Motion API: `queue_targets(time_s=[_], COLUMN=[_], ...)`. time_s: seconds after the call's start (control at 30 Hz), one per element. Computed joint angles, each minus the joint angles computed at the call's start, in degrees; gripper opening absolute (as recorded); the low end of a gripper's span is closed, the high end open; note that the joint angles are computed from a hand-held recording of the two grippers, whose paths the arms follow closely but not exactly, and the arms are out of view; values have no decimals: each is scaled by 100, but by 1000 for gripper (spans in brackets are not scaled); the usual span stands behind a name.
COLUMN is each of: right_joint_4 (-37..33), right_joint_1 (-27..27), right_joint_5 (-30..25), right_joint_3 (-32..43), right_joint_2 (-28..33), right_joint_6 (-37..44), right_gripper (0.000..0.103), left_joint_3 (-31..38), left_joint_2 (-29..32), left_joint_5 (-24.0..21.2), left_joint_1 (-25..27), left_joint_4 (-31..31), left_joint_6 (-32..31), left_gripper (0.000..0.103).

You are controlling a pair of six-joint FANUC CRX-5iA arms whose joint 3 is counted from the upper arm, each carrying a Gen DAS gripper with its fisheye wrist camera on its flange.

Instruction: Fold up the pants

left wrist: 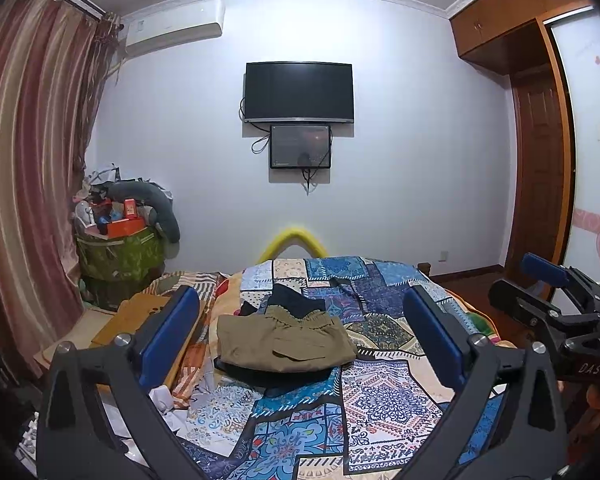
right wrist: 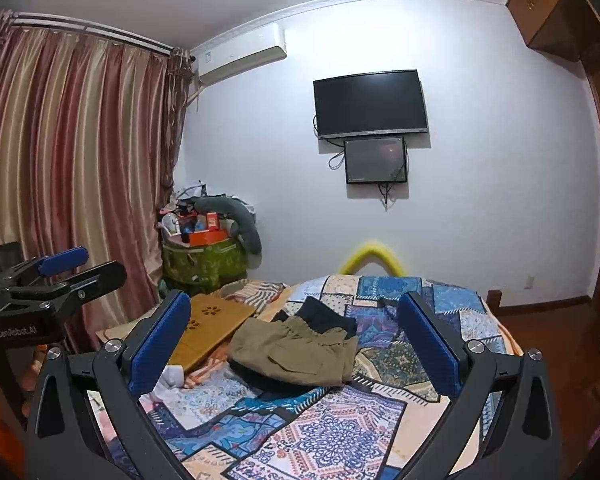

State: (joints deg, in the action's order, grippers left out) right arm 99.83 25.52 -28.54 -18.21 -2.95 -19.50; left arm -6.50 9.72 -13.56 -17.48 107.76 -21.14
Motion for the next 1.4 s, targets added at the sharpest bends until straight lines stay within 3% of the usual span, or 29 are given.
queue_targets(time_s=[0.47,0.9,1.4], right_joint_4=[-351,-572,-673], right_joint_1=[142,198,250], right_joint_5=[-229,-265,-391], right_joint_3=[6,16,20], right_joint_2=[41,16,-10], right_joint_6=[316,440,476], right_gripper=[103,103,103], left_joint_3=[46,101,99], left_joint_2=[84,194,198], left_joint_5=[49,-228,-265], left_joint_1=[12,220,238], left_joint_4=[-59,-774,-873], left_joint_6=[82,818,824], left_gripper=[103,103,103])
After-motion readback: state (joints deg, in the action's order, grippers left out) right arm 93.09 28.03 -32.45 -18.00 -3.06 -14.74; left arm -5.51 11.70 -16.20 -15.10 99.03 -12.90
